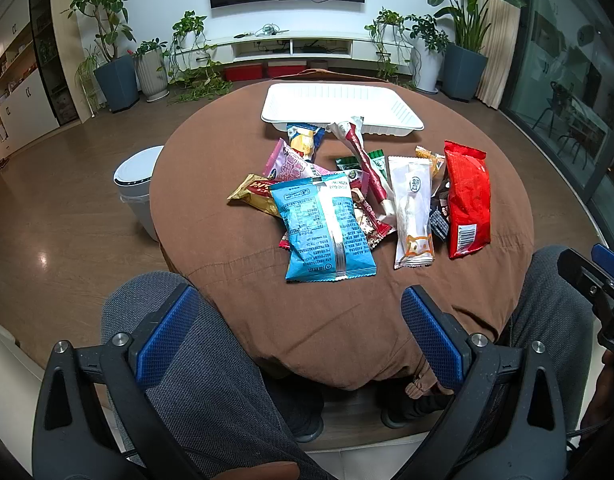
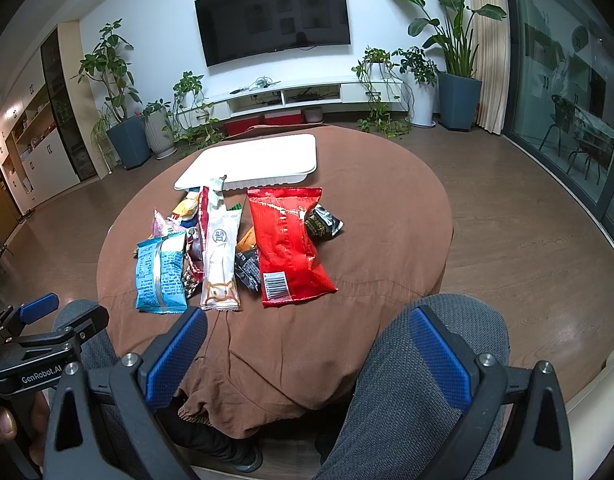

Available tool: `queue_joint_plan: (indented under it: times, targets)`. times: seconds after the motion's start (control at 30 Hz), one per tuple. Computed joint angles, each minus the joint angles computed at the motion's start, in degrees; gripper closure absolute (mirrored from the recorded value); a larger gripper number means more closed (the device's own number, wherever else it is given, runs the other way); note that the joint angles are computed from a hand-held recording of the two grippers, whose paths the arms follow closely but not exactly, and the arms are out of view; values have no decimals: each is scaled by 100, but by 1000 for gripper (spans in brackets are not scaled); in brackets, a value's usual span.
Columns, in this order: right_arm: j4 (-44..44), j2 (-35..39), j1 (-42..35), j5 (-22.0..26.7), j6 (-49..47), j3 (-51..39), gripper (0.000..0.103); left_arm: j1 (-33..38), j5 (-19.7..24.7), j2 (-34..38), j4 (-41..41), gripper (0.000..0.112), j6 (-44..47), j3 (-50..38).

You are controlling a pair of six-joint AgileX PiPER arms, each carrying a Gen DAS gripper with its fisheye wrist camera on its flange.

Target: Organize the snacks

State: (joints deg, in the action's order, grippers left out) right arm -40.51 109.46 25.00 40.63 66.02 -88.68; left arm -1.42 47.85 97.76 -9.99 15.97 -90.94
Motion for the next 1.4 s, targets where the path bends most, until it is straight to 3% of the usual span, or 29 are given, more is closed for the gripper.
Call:
queue_joint_plan:
  times: [0.87, 1.1, 1.2, 1.3, 1.37, 1.4]
  targets:
    - [33, 19, -53, -92, -7, 46, 0, -8, -26, -19, -12, 9, 10, 74]
    - [99, -49, -276, -872, 506, 604, 0, 49, -156, 48, -282, 9, 214, 207]
    - [467, 84, -495, -1222, 490, 519, 0, 323, -5, 232, -1086, 9, 667, 25]
    - [667, -14, -689, -1939, 664, 851, 0, 588, 166, 489, -2167, 10, 1606, -130]
    - [1152, 25, -757, -2100, 179, 842, 0, 498, 132, 574, -2031, 9, 1715, -196]
    - [1342, 55, -747, -2077, -137, 792, 0, 396, 339, 707, -1629, 9, 1471, -398]
